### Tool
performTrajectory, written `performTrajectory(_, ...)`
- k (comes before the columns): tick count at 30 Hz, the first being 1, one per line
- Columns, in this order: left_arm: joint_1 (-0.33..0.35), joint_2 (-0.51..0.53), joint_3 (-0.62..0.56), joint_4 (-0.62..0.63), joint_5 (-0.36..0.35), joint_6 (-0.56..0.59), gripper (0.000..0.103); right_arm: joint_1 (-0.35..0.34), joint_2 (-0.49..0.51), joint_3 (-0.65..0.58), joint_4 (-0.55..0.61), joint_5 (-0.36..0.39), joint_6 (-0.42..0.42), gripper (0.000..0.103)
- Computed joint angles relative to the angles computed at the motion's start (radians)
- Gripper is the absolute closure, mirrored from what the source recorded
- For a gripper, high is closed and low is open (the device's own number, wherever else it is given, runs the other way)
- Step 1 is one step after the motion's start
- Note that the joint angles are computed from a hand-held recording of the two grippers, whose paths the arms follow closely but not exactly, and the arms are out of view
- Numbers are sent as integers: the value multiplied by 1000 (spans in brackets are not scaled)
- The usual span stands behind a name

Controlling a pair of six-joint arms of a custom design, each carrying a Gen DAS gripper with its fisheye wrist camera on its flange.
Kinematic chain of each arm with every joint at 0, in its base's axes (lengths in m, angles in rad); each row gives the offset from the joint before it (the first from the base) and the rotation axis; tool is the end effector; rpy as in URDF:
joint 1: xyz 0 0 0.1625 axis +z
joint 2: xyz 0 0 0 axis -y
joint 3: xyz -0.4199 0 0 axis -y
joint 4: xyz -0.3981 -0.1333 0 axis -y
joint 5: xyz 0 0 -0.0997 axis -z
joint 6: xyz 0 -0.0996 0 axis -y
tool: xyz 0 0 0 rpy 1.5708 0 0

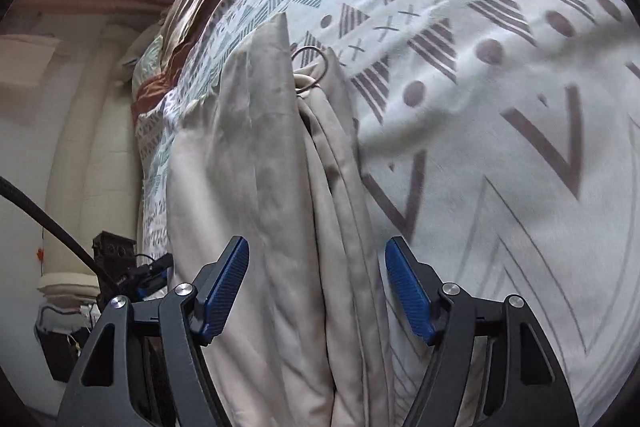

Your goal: Fold large clothes

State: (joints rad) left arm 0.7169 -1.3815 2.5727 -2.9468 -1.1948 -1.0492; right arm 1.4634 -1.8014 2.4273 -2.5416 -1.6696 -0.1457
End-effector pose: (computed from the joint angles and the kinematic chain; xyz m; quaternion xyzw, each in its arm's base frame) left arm -0.1459 -0.3525 0.1324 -0.1125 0.9718 -0.2042 0.0342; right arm 0.0848 -0.3652 0.2785 0.0104 -0.9839 0.1639 0.0699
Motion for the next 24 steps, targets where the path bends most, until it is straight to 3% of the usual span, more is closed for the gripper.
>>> performTrajectory(7,43,17,-64,43,29,45,53,-6,182,-108,-14,43,-35,34)
performTrajectory(16,107,82,-154,45,58,111,53,-64,309,-191,13,163,-79,37)
performTrajectory(24,148,135,-224,80,73,155,53,-63,378,-241,-2,127,-64,67)
